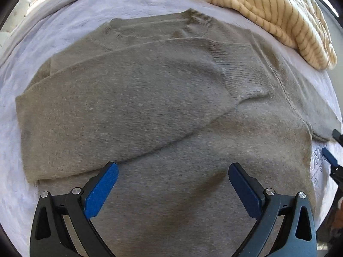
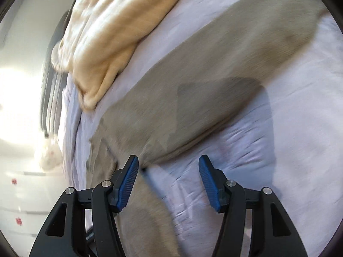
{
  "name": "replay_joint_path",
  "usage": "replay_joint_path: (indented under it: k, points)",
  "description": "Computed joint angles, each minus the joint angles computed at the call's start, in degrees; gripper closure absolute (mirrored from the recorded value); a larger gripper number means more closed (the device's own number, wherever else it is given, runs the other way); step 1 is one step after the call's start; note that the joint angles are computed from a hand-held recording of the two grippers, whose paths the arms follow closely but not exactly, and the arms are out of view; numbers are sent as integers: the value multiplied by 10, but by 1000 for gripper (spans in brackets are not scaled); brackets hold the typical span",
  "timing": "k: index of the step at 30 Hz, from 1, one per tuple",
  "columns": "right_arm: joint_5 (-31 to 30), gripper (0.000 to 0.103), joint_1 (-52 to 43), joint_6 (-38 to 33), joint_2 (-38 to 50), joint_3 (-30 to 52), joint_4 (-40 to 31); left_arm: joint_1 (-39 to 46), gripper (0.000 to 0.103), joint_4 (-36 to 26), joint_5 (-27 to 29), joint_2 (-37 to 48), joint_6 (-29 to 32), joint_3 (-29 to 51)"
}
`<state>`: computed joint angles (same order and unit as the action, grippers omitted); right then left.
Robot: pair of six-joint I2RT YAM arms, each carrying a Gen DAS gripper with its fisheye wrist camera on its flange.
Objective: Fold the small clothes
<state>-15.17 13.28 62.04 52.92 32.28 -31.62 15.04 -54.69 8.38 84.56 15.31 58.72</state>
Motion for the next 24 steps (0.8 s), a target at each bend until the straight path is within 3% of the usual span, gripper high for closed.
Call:
replay_joint_path:
  k: [6,11,16,24]
  points:
    - [-57,40,-209,-93,-62,-24,-55,-74,0,6,-18,-29,-62,-13]
    - [-147,40,-361,-127,-48,-53,-24,-144,0,6,-37,-45,-111,-10]
    - [-186,40,-416,-123,-4,-74,48,-184,0,-1,-48,-39,-151,-2]
    - [-225,40,-423,-65,64,-89,178,-204,0,-5,-64,-16,-182,18]
